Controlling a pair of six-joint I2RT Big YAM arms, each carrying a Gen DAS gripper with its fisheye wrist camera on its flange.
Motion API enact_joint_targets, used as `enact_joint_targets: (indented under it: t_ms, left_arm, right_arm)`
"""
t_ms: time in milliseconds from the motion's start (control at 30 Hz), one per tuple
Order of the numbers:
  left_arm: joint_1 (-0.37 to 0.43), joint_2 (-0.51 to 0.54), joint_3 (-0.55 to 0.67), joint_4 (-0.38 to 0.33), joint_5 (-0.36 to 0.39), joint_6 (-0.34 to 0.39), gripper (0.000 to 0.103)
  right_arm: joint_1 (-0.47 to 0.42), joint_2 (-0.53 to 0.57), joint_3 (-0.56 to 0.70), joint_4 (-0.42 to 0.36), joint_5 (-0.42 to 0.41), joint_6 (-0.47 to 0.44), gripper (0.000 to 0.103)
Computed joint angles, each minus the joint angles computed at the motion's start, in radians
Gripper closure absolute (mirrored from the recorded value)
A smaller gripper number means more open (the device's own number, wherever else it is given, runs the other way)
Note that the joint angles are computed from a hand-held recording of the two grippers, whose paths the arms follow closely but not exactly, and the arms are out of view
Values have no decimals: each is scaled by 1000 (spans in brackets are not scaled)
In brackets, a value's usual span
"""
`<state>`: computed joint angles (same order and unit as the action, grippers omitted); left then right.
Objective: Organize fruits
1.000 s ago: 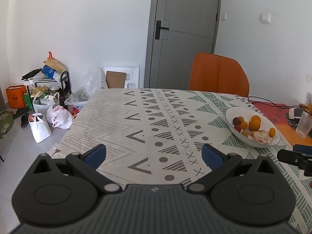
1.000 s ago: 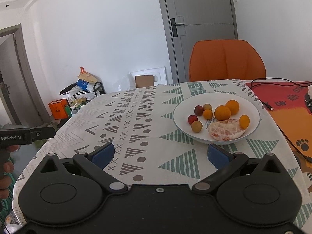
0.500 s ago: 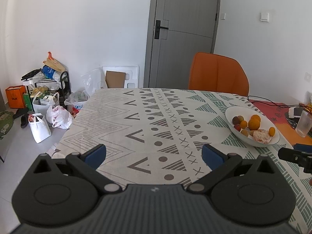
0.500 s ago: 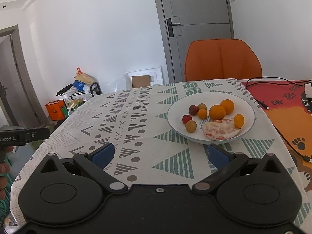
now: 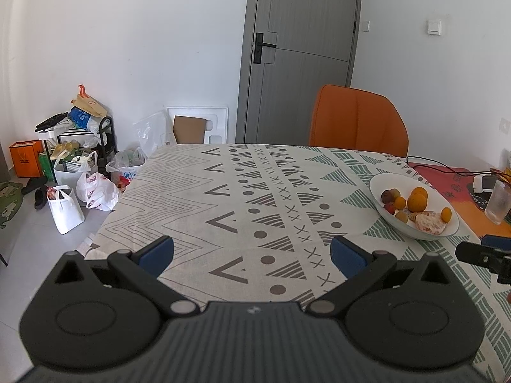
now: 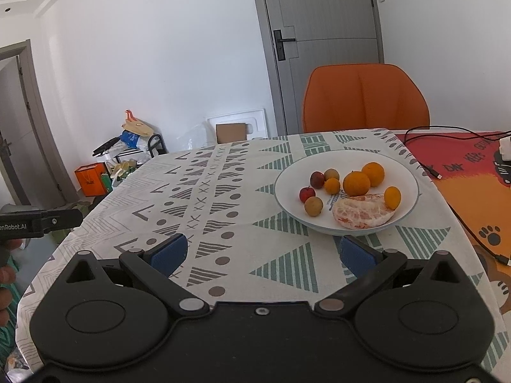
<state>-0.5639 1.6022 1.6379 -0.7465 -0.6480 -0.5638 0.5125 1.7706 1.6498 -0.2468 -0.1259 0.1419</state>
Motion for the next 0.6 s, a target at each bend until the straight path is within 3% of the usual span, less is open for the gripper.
enact_joint_targets:
  t_ms: [600]
  left_arm:
    - [2, -2, -3, 1, 2, 0, 0]
  right_arm:
    - [4, 1, 1, -8, 4, -5, 0]
